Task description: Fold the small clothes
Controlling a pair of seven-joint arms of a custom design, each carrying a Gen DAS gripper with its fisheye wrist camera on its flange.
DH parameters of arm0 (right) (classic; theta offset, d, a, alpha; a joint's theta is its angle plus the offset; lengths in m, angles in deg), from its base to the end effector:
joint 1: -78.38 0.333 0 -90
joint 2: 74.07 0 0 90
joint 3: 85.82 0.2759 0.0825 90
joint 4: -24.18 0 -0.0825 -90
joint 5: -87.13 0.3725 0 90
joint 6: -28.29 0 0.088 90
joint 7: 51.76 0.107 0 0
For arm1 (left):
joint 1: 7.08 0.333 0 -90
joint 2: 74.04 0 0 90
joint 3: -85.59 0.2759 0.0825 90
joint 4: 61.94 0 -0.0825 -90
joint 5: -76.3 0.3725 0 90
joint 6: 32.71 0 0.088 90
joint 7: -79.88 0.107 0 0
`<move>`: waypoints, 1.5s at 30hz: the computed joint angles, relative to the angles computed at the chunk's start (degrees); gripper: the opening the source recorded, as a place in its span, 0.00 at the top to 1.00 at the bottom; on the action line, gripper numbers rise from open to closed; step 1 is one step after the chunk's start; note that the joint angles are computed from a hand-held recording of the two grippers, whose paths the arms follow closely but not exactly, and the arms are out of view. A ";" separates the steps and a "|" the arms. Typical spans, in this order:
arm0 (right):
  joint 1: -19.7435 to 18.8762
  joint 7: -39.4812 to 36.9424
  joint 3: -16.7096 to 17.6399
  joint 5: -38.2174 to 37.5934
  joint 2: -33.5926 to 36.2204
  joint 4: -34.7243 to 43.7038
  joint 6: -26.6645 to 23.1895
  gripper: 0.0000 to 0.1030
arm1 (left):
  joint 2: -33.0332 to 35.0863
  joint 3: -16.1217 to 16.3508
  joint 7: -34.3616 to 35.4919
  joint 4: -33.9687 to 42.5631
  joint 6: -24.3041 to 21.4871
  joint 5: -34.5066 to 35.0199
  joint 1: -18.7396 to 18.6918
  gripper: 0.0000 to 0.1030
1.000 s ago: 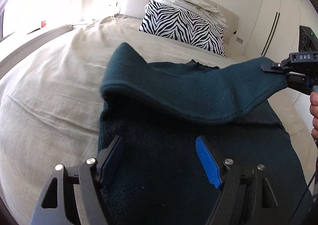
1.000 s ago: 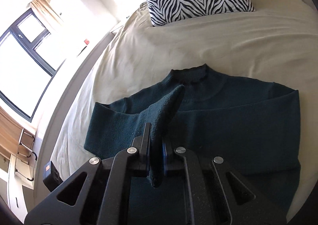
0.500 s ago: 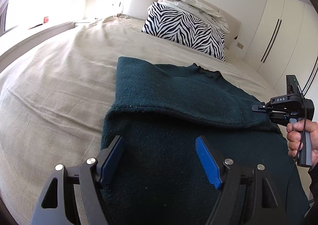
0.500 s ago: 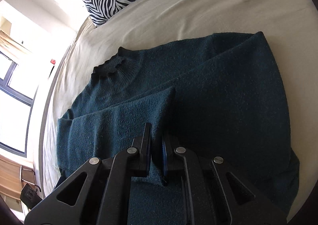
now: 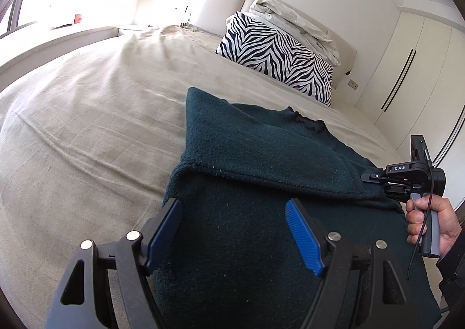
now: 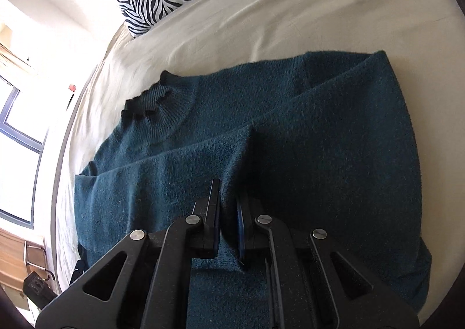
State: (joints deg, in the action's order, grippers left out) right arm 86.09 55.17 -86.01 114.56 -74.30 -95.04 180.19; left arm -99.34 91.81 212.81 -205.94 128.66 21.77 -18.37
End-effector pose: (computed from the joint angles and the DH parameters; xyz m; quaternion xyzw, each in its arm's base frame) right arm 0.5744 0.0632 0.4562 -0.4737 0.8199 -0.0091 0.3214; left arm 0.4531 0.0018 0.4710 -0.6260 0.6414 -0.4200 0.1426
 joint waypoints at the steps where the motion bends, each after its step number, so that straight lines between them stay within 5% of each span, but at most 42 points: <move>1: 0.00 -0.96 -0.01 1.94 0.00 -0.39 0.62 0.92 | 0.14 -0.03 -0.22 0.18 -0.18 0.11 0.08 0.26; 8: -0.36 -0.01 -0.34 3.15 -1.36 -1.03 -1.21 0.88 | 0.93 1.97 -3.04 4.86 -7.39 -1.69 2.10 0.26; 12: -0.32 5.24 -0.25 -2.44 -4.65 -4.05 1.11 0.79 | 7.19 4.56 -0.91 14.49 -16.86 -6.40 3.44 0.27; 17: 4.16 -8.78 -2.73 16.15 -7.43 -6.64 7.69 0.48 | 21.02 4.38 -0.65 29.72 -28.04 -8.45 6.37 0.34; 20: 5.85 -20.47 -3.79 28.62 -5.18 -3.10 4.40 0.48 | 30.76 3.08 -5.29 39.70 -35.21 -6.86 9.01 0.36; 25: 3.52 -22.36 -1.19 31.43 0.24 1.16 0.31 0.48 | 39.26 -0.58 -7.78 48.08 -37.17 -3.69 12.20 0.38; 31: 1.41 -30.18 0.34 43.55 1.11 1.29 0.65 0.48 | 45.38 -4.73 -10.26 56.42 -38.56 -2.43 16.15 0.38; 40: 1.64 -34.86 0.55 48.42 -2.75 -3.22 0.44 0.48 | 33.89 -10.61 -2.50 41.40 -39.34 -4.80 23.34 0.37; 45: 2.81 -37.05 -0.52 54.12 -6.65 -7.85 0.98 0.48 | 23.85 -8.27 1.44 30.06 -42.46 -6.28 23.84 0.34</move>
